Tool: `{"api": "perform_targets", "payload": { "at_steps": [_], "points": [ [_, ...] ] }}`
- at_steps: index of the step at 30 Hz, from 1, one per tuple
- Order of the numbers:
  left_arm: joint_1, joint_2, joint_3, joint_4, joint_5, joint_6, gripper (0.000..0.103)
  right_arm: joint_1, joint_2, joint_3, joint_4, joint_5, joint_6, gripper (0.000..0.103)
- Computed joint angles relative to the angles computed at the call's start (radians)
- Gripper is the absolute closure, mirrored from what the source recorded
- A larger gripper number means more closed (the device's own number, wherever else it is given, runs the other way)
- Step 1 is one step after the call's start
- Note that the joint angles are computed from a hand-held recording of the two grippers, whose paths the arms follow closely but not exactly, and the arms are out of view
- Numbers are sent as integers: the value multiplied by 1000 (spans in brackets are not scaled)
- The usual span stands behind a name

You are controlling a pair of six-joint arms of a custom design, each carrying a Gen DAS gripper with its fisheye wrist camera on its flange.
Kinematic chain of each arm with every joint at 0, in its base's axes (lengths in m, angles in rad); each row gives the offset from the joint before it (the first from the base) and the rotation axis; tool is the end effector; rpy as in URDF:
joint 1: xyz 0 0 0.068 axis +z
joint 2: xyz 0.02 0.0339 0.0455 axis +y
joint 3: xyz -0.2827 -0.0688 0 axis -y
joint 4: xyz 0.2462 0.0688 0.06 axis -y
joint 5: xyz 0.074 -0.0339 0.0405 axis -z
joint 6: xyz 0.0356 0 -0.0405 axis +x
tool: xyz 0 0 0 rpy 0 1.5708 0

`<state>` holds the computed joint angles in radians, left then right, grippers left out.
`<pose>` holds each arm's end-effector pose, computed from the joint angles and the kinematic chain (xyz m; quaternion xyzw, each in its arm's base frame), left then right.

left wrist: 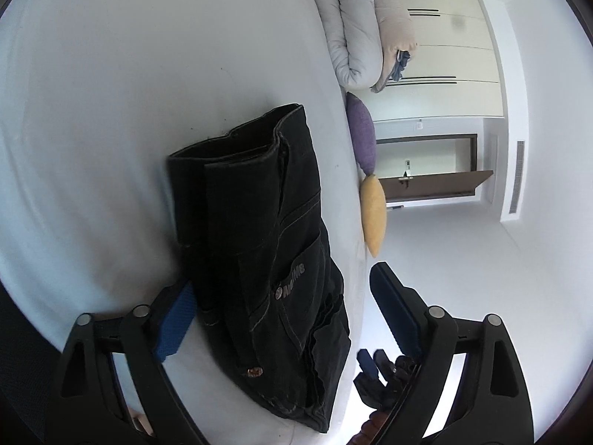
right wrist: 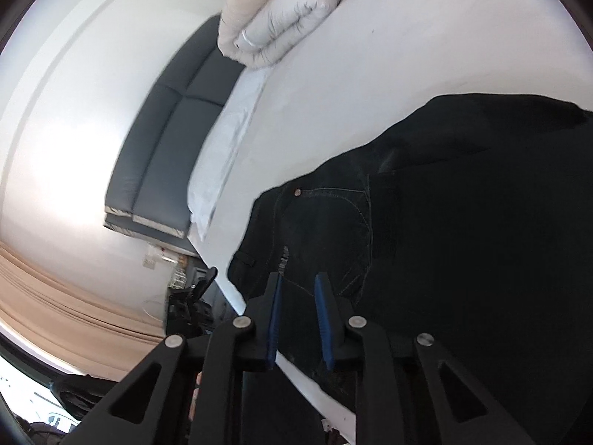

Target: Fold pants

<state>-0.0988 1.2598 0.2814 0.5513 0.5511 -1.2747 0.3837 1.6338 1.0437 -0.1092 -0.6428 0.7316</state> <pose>0.2128 -0.0398 0.1687 -0.3263 0.7550 -0.5071 0.2577 0.3204 0.1524 0.2425 0.0175 0.8702 0.4549 0.1883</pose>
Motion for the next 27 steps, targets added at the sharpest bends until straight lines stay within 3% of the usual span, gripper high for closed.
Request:
{"api": "perform_targets", "payload": {
  "at_steps": [1, 3, 5, 8, 11, 14, 21, 27],
  "points": [
    [2, 18, 8, 6, 5, -6, 28, 8, 32, 33, -19, 5, -1, 83],
    [-3, 62, 21, 31, 22, -19, 59, 15, 80, 68, -50, 18, 1, 83],
    [-13, 78, 30, 9, 34, -24, 73, 19, 115, 91, -78, 29, 2, 83],
    [-35, 108, 56, -11, 12, 16, 75, 21, 161, 119, -110, 33, 3, 83],
    [-22, 184, 59, 71, 30, -10, 80, 19, 198, 140, -147, 47, 2, 84],
    [-18, 211, 83, 59, 31, 27, 84, 9, 220, 136, -151, 62, 22, 103],
    [-84, 190, 206, -147, -73, 172, 90, 26, 234, 138, -145, 108, 21, 103],
    [-189, 172, 393, -372, -227, 290, 91, 18, 197, 43, -34, 101, 33, 103]
  ]
}}
